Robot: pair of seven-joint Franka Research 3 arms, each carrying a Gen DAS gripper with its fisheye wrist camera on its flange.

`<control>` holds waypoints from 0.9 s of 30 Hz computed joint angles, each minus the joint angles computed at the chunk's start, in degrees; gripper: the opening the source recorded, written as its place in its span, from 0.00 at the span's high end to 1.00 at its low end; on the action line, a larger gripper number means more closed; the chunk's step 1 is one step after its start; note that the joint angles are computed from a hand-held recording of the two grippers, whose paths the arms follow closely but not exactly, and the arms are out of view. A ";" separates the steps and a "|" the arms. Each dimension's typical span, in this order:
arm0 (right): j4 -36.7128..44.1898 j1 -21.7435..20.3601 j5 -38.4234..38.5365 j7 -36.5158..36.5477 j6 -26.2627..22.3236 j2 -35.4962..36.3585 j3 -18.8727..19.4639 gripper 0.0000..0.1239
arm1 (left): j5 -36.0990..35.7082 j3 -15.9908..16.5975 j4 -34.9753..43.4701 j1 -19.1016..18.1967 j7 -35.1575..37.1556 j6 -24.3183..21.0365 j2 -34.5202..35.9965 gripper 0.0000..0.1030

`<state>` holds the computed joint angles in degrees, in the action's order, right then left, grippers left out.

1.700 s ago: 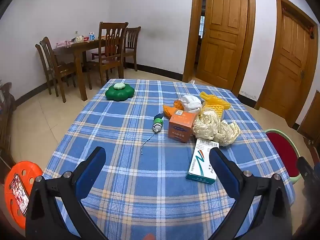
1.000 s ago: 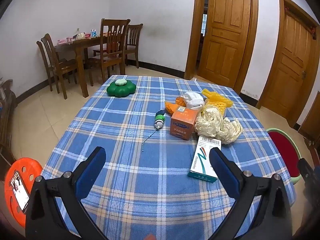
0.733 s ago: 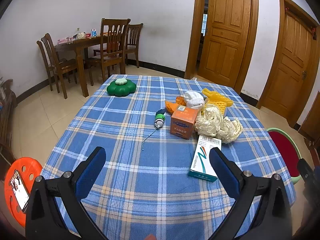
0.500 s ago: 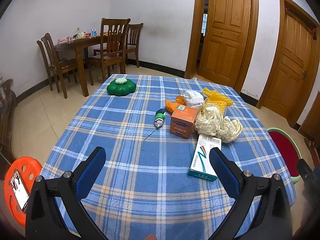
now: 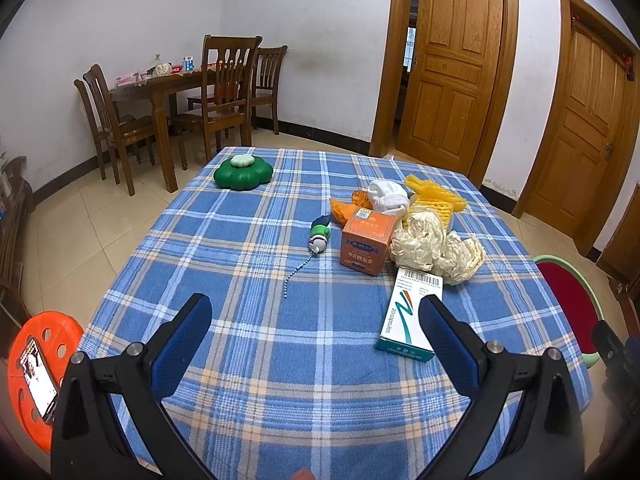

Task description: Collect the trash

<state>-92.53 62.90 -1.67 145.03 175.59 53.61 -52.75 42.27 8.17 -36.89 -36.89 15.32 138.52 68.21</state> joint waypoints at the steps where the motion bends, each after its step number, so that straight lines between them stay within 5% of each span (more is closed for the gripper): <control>1: 0.02 -0.05 0.02 -0.05 0.00 -0.03 0.06 0.17 | -0.01 0.01 0.00 0.00 0.00 0.00 0.00 0.02; 27: 0.08 -1.17 -1.48 0.81 -0.50 -0.92 1.33 0.17 | -0.26 -0.02 0.48 0.01 0.16 -0.19 0.37 0.02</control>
<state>-92.45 61.73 -3.15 145.85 175.09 52.69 -51.41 42.01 8.15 -36.41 -36.87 15.48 138.34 68.58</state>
